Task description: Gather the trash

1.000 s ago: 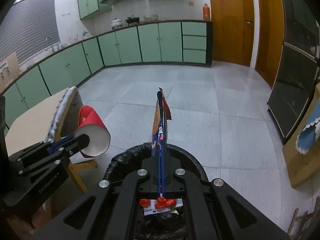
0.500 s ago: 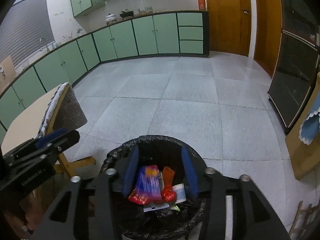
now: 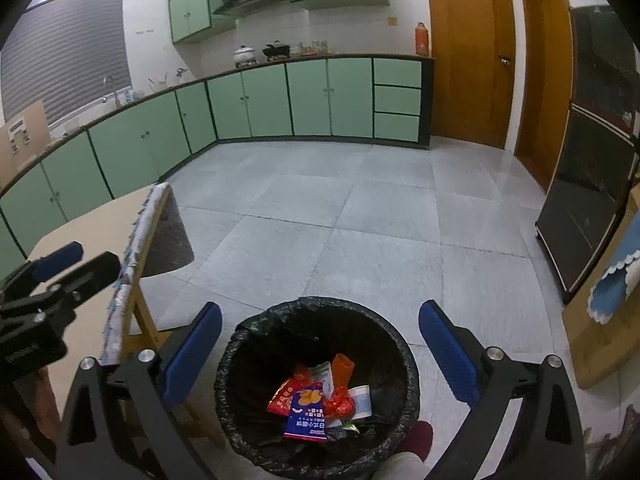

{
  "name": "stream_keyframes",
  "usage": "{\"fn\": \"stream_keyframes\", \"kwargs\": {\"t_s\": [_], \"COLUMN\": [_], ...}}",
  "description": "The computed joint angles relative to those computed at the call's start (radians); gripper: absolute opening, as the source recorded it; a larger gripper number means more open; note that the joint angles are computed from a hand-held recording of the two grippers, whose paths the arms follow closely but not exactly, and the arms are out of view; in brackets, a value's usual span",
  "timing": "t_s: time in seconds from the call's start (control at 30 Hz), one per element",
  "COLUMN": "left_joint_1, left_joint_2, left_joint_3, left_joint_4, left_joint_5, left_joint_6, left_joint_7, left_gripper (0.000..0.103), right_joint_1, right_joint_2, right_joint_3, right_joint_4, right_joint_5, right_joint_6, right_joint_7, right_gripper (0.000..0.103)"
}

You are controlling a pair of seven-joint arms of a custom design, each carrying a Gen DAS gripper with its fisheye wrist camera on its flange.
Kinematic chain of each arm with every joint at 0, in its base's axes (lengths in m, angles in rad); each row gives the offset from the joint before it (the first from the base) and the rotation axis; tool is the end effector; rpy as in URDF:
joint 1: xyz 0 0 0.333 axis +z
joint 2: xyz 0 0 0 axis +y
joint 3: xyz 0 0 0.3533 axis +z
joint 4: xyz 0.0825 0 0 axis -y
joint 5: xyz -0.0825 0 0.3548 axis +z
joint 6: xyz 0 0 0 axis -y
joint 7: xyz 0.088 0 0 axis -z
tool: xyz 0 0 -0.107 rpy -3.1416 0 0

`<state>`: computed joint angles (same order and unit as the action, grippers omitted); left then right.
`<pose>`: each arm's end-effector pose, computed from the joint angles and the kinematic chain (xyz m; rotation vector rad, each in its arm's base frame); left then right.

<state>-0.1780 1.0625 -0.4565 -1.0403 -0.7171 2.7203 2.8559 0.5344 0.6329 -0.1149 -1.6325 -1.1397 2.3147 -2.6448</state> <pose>0.7644 -0.3163 0.3108 -0.7659 2.4880 -1.3936 0.6420 0.2828 0.3148 -0.9264 2.3325 -1.0681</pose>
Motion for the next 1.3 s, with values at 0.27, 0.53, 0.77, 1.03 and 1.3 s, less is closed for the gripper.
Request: {"fn": "stream_keyframes", "kwargs": {"t_s": [0.27, 0.53, 0.77, 1.03, 1.3], "left_joint_1": [0.096, 0.145, 0.189, 0.203, 0.201], "left_joint_2": [-0.107, -0.173, -0.224, -0.271, -0.302], "left_joint_3": [-0.073, -0.089, -0.120, -0.107, -0.089], "left_joint_4": [-0.173, -0.255, -0.320, -0.361, -0.390], "left_joint_5": [-0.106, -0.205, -0.316, -0.425, -0.527], "left_joint_6": [0.082, 0.101, 0.119, 0.117, 0.120], "left_joint_7": [0.147, 0.230, 0.343, 0.442, 0.516], "left_gripper": [0.093, 0.093, 0.093, 0.093, 0.093], "right_joint_1": [0.029, 0.047, 0.065, 0.079, 0.089], "right_joint_2": [-0.020, -0.041, -0.063, -0.069, -0.064], "right_joint_3": [0.006, 0.021, 0.029, 0.034, 0.035], "right_joint_4": [0.025, 0.042, 0.042, 0.054, 0.064], "right_joint_5": [-0.021, -0.021, -0.043, -0.064, -0.071], "right_joint_6": [-0.020, -0.046, -0.052, -0.061, -0.066], "right_joint_7": [-0.024, -0.065, -0.069, -0.074, -0.073], "right_gripper": [0.097, 0.097, 0.097, 0.097, 0.097]}}
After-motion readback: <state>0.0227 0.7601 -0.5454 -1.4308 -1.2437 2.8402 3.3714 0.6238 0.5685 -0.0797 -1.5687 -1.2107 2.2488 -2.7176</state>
